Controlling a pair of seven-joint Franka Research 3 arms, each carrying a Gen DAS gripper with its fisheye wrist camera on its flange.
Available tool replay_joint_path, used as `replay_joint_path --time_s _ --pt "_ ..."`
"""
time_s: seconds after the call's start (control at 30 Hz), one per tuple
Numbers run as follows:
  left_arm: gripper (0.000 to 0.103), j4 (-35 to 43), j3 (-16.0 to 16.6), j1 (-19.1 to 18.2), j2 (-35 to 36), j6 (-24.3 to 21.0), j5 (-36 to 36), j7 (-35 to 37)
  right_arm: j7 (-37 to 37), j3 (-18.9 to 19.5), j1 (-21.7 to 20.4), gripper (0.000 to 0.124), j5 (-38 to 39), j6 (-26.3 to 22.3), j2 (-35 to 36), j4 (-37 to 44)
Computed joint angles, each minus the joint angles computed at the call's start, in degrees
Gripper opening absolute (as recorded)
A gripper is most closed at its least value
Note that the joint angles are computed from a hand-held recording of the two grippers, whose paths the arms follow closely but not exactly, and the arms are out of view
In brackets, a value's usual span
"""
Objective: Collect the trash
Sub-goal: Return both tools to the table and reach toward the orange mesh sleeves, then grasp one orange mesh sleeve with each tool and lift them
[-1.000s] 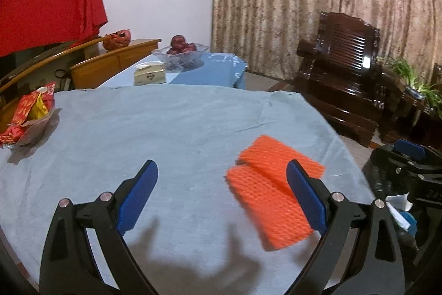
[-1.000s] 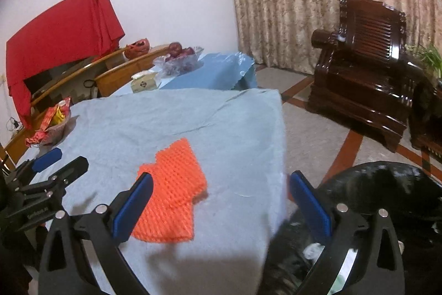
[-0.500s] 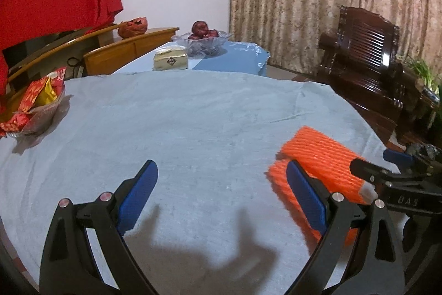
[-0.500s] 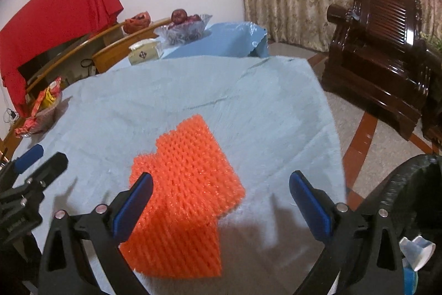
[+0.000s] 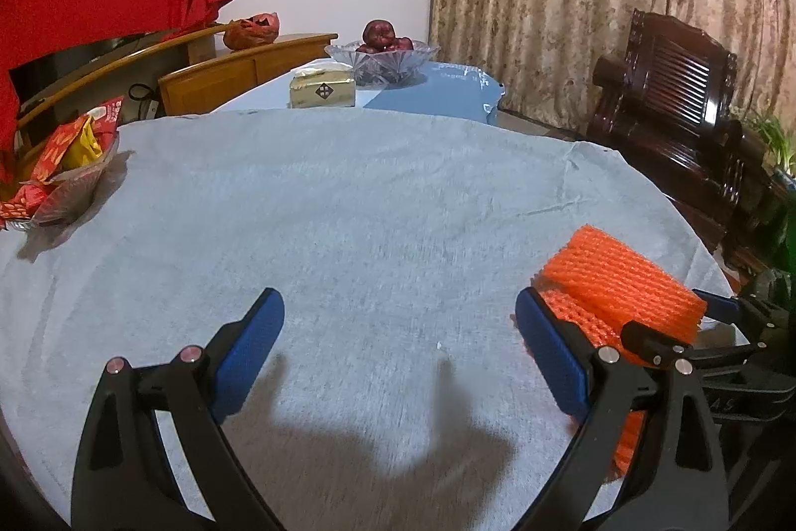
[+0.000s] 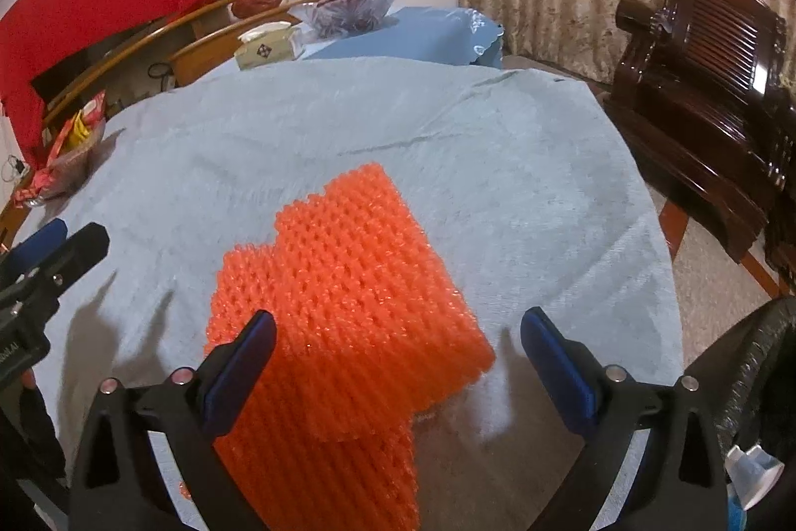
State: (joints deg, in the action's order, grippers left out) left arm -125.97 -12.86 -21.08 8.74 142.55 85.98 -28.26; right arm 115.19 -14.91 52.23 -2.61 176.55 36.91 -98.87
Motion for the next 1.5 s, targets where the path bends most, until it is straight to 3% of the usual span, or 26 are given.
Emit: replay_joint_path --time_s 0.17,0.33,0.63,0.9,1.23,1.5 --pt "0.092 0.3 0.1 0.0 0.4 0.3 0.2 -0.2 -2.5 3.5 -2.9 0.086 0.7 -0.5 0.0 0.5" --pt "0.092 0.9 0.1 -0.3 1.0 0.4 0.2 0.2 -5.8 8.1 -6.7 0.066 2.7 -0.2 -0.6 -0.1" --pt "0.092 2.2 -0.1 -1.4 1.9 0.5 -0.2 1.4 -11.3 13.8 -11.4 0.037 8.5 4.0 -3.0 -3.5" --pt "0.092 4.3 -0.2 -2.6 3.4 2.0 0.0 2.0 -12.7 11.5 -9.4 0.022 12.9 6.8 -6.6 -8.0" --pt "0.091 10.2 0.6 -5.2 9.5 7.2 -2.6 6.3 -12.8 6.6 -5.1 0.021 17.9 10.5 -12.1 -16.0" --pt "0.076 14.5 2.3 -7.3 14.7 11.7 -10.0 12.7 -15.7 6.3 -5.0 0.021 22.2 12.4 -15.0 -20.2"
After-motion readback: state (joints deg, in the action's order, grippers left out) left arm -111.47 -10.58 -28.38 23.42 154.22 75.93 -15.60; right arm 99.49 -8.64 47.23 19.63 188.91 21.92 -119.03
